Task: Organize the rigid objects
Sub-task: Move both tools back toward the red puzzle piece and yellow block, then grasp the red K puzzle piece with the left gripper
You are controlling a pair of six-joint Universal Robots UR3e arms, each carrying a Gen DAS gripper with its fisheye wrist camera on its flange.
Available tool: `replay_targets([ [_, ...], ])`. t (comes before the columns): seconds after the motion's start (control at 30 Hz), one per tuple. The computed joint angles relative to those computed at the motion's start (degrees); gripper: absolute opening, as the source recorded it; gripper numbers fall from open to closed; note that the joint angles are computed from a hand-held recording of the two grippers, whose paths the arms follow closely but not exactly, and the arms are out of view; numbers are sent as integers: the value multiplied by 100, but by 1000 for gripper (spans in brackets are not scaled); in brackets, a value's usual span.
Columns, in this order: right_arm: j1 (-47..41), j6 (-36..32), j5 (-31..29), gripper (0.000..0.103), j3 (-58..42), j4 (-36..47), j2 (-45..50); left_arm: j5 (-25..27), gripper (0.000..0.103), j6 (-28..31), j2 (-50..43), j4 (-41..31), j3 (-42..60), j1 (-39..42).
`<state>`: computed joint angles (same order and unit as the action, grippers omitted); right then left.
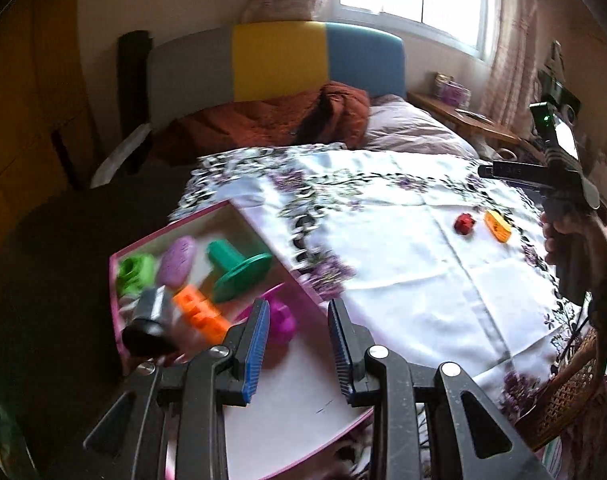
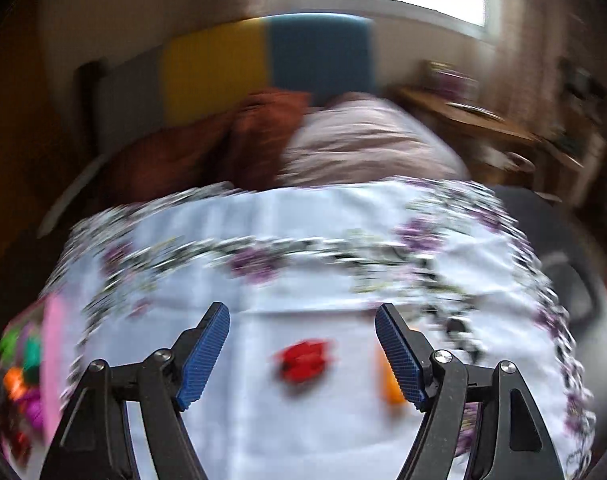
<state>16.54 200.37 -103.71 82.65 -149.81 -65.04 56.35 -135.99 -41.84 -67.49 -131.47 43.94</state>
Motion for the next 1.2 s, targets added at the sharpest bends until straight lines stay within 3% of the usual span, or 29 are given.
replay_targets([
  [0.1,-409,723,-145,76,638,-162,-274,490,30,-801,-951,1147,108,-1206],
  [0.23,-864,1402,189,76,1086,-240,-587,1090,30,-1693,-2271,2391,420,-2667],
  [0.47,-1054,1723,468,76,1378,-320,-811,1506,30,-2612,-4732,3122,1807,-4338],
  [0.63,-1216,1992,612,77,1705,-557,-991,1505,30,-2927,-6078,3125,3059,-5020],
  [0.9,-1473,2179,1020,78,1979,-716,-1140,1540,52,-2631,-8012,2562,5377,-5670],
  [1.2,-1549,2205,1174,80,2035,-786,-1141,1686,52,-2590,-9263,1963,7148,-5956],
])
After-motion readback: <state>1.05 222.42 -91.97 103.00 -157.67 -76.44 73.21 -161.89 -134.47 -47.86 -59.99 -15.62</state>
